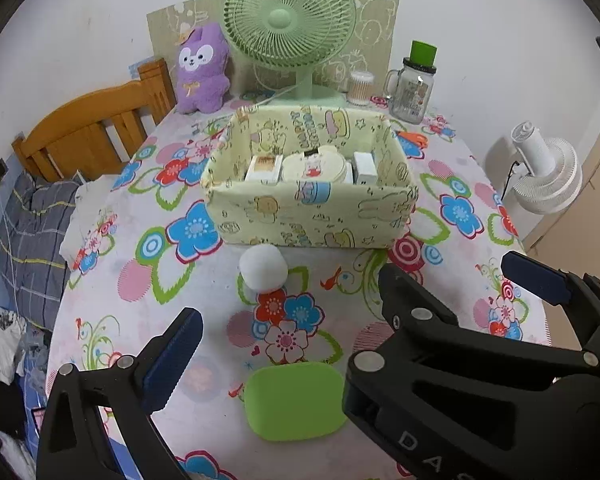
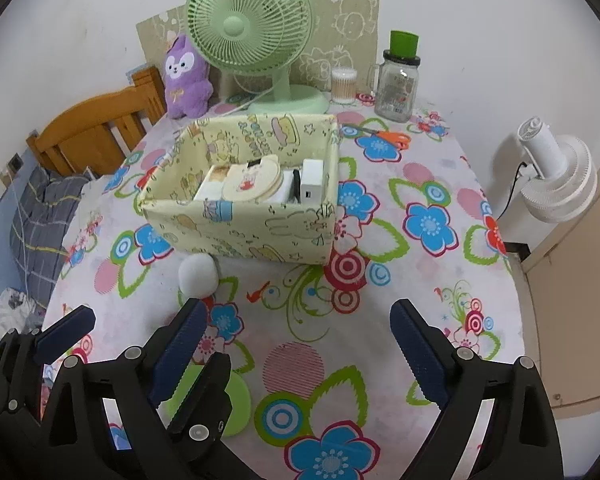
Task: Organize rigid objects
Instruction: 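Move the left gripper to the green rounded box while the right moves toward the white puck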
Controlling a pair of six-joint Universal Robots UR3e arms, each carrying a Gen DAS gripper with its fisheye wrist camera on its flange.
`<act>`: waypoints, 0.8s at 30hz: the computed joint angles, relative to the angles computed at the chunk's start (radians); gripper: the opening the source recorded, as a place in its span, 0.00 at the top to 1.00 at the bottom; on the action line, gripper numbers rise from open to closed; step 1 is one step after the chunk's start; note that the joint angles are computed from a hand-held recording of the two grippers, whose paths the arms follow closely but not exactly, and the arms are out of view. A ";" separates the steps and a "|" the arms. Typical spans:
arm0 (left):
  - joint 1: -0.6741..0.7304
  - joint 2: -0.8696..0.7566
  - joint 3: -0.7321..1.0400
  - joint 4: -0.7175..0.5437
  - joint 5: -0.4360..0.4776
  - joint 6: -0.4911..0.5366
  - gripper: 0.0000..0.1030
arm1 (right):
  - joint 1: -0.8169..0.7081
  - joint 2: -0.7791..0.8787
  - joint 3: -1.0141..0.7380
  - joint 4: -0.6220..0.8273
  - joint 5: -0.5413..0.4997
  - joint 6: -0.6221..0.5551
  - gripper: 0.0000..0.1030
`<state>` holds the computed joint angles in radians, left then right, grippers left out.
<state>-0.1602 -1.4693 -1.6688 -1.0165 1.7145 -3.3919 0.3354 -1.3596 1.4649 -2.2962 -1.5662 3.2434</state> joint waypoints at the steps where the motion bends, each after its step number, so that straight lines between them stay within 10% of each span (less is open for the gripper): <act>1: -0.002 -0.002 -0.010 0.007 0.002 -0.006 0.00 | -0.003 0.004 0.010 -0.010 0.005 -0.006 0.08; 24: -0.049 -0.046 -0.266 0.241 0.043 -0.153 0.00 | -0.019 0.064 0.250 -0.274 0.024 -0.081 0.08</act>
